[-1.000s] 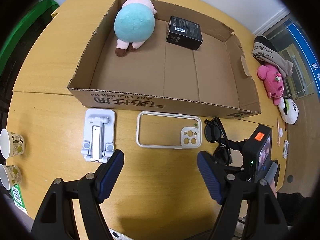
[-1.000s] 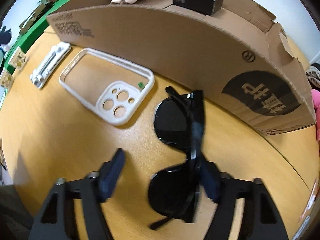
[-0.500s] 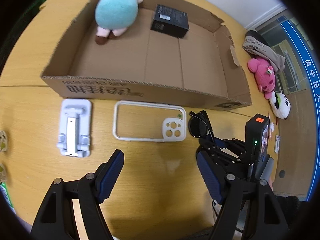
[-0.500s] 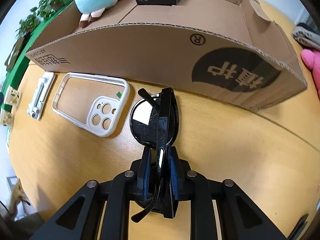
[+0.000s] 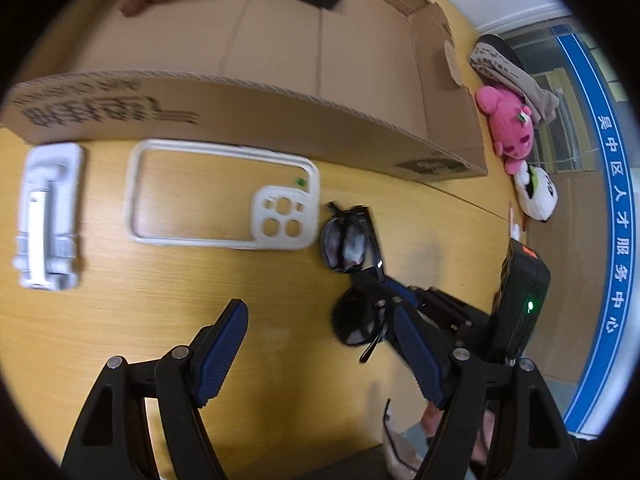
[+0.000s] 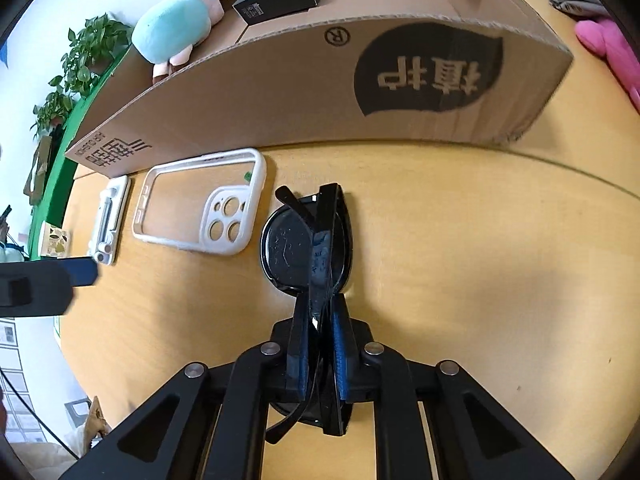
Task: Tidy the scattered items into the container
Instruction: 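Lift the black sunglasses off the table with the right tool, then carry the held sunglasses toward the cardboard box with the right tool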
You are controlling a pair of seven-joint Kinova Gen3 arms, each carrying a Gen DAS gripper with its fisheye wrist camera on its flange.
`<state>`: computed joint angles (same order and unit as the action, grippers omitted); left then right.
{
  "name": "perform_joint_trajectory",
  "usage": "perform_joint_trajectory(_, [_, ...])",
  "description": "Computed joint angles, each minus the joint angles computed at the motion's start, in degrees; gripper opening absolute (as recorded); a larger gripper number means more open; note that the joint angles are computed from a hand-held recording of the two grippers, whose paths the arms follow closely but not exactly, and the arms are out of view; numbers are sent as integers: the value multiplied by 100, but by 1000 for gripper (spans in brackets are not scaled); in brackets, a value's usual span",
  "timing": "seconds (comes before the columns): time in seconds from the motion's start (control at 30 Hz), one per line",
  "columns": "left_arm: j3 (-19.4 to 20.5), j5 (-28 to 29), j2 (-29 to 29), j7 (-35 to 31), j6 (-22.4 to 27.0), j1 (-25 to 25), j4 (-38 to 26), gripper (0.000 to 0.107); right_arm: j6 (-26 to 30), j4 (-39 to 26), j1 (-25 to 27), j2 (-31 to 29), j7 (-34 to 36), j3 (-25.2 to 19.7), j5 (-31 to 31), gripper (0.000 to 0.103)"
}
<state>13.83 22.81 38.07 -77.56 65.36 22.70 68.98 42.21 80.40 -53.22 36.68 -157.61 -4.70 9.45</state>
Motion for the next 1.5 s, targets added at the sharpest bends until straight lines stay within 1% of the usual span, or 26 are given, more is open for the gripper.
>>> perform_joint_trajectory(0.1, [122, 125, 125, -152, -48, 21, -57, 75, -154, 147, -102, -94, -199, 75, 50, 10])
perform_joint_trajectory(0.17, [204, 235, 184, -263, -72, 35, -105, 73, -242, 215, -181, -169, -384, 137, 105, 10])
perform_joint_trajectory(0.27, [332, 446, 193, -503, -115, 0, -136, 73, -243, 275, -347, -341, -669, 242, 295, 10])
perform_joint_trajectory(0.37, [419, 678, 190, -643, -98, -24, -187, 73, -126, 224, -520, -487, -987, 333, 572, 9])
perform_joint_trajectory(0.43, [487, 916, 179, -731, -174, -88, -154, 73, 23, 118, -624, -572, -1171, 364, 781, 9])
perform_joint_trajectory(0.5, [507, 1039, 187, -779, -181, -90, -212, 72, 245, -51, -732, -635, -1318, 368, 1003, 9])
perform_joint_trajectory(0.57, [581, 1221, 176, -918, -226, -143, -235, 67, 491, -232, -825, -679, -1441, 345, 1206, 9])
perform_joint_trajectory(0.63, [601, 1307, 210, -936, -149, -122, -386, 49, 781, -433, -927, -715, -1535, 313, 1415, 9])
perform_joint_trajectory(0.67, [569, 1281, 209, -900, -70, -91, -482, 46, 943, -561, -967, -706, -1555, 288, 1504, 10])
perform_joint_trajectory(0.7, [541, 1244, 187, -890, -16, -60, -561, 39, 1141, -715, -1020, -693, -1565, 272, 1595, 10])
perform_joint_trajectory(0.73, [526, 1216, 160, -909, 33, -46, -633, 36, 1299, -843, -1067, -686, -1577, 258, 1687, 9])
perform_joint_trajectory(0.83, [550, 1330, 47, -1034, 40, -138, -691, 34, 1641, -1119, -1177, -708, -1647, 238, 1939, 9])
perform_joint_trajectory(0.97, [547, 1425, -194, -1217, -15, -225, -776, 31, 1992, -1529, -1289, -705, -1609, 233, 2259, 9])
perform_joint_trajectory(1.07, [505, 1399, -374, -1281, 59, -251, -1016, 31, 2296, -1986, -1391, -641, -1405, 261, 2510, 9])
perform_joint_trajectory(1.3, [443, 1375, -762, -1468, 132, -323, -1620, 31, 2936, -3207, -1766, -456, -678, 497, 3115, 9])
perform_joint_trajectory(1.4, [398, 1329, -873, -1508, 193, -341, -1843, 30, 3111, -3670, -1891, -347, -346, 616, 3245, 9])
perform_joint_trajectory(1.5, [356, 1255, -969, -1533, 220, -328, -2007, 30, 3191, -3981, -1969, -283, -93, 719, 3270, 8])
